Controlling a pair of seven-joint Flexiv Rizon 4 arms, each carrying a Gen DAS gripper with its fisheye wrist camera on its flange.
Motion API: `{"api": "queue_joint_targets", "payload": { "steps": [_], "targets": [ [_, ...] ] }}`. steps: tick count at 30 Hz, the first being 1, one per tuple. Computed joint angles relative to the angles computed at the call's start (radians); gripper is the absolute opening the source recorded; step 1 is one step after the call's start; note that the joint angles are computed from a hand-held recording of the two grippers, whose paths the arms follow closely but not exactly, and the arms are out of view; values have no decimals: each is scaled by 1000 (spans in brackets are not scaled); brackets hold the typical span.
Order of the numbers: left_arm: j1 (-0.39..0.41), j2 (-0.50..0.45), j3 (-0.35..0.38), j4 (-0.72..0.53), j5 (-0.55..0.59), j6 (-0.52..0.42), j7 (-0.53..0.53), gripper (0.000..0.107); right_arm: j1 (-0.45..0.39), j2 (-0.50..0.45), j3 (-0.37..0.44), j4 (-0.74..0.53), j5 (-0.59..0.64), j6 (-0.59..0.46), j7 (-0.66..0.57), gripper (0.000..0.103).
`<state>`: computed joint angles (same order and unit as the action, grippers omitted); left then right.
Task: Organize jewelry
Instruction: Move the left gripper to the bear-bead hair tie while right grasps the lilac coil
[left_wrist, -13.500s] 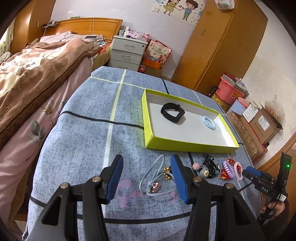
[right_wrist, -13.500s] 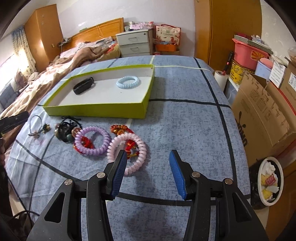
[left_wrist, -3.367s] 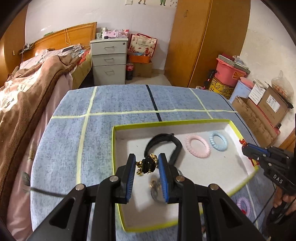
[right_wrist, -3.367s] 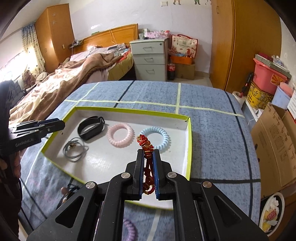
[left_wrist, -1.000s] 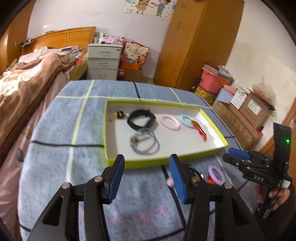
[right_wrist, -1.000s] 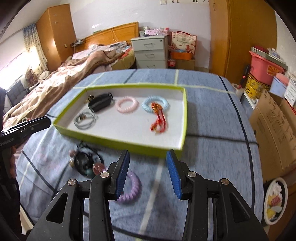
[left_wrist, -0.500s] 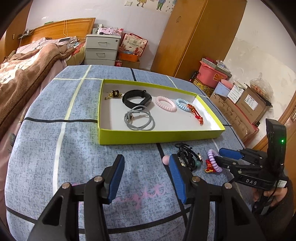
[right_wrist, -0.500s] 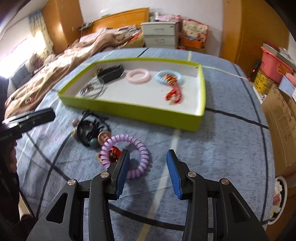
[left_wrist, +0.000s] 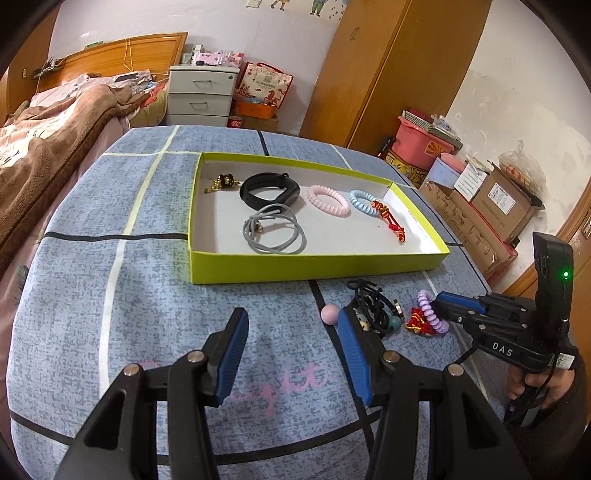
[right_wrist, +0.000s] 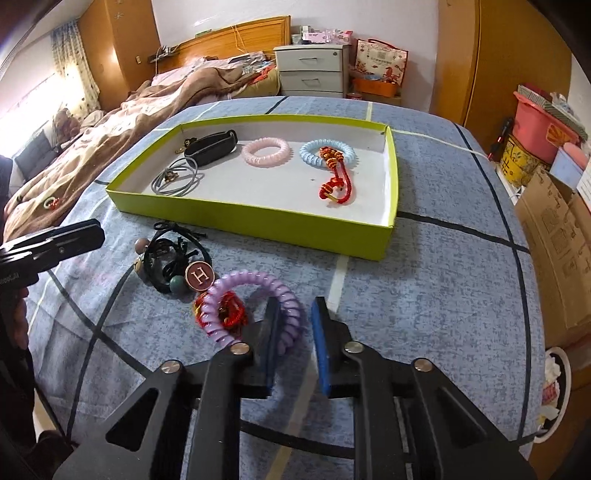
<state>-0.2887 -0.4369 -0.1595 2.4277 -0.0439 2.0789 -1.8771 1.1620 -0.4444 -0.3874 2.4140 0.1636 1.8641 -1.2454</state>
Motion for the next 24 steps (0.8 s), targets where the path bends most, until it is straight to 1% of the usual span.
{"api": "queue_joint_targets", "payload": {
  "steps": [1,3,4,5,6,8,11,12,13,14,15,16,17,19,20,21,22,23,24],
  "targets": [
    [1,-2,-2,-3,3,-3,1,53,7,-2,-8,-1,3,-2,2,11],
    [-4,-3,-1,-9,0,-14,7,53,5,-1,-8,0,4,-1,5,11],
    [-7,-4,-1,-12,1,-17,11,53,27,-4,-30,2,12,-2,6,11],
    [-3,-6,-5,-16,5,-23,14,53,77,-12,-81,7,28,-8,10,11],
    [-1,-7,-9,-20,8,-30,17,53,104,-17,-111,11,36,-8,16,11],
    [14,-12,-26,-29,21,-44,19,53,96,-14,-108,15,37,-2,25,10],
    [-1,-16,-23,-43,19,-58,35,54,103,-11,-116,25,51,17,25,10],
    [17,-20,-45,-47,25,-64,45,54,108,-10,-121,27,57,16,23,10],
    [18,-22,-34,-66,74,-91,14,54,104,-10,-118,27,59,17,23,10],
    [-9,-20,-12,-71,58,-104,18,54,96,-7,-111,29,60,19,22,10],
    [-63,-17,20,-66,-18,-101,67,54,97,-6,-112,32,64,22,21,10],
    [-93,-16,25,-59,-85,-91,123,54,99,-5,-113,37,71,31,20,10],
    [-96,-16,24,-61,-88,-91,132,54,91,-1,-104,39,74,38,16,10],
    [-59,-20,17,-85,32,-121,62,54,79,1,-90,39,83,39,11,10],
    [-76,-19,31,-90,24,-134,71,54,68,2,-79,36,83,37,10,10],
    [-121,-19,53,-86,-49,-133,132,54,59,4,-70,35,83,38,8,10],
    [-164,-20,83,-91,-84,-136,161,54,56,4,-67,34,84,39,6,10],
    [-179,-22,97,-98,-86,-144,166,54,59,3,-69,34,87,39,3,10],
    [-168,-23,83,-103,-88,-158,174,54,61,2,-70,33,89,39,2,10]
  ]
}}
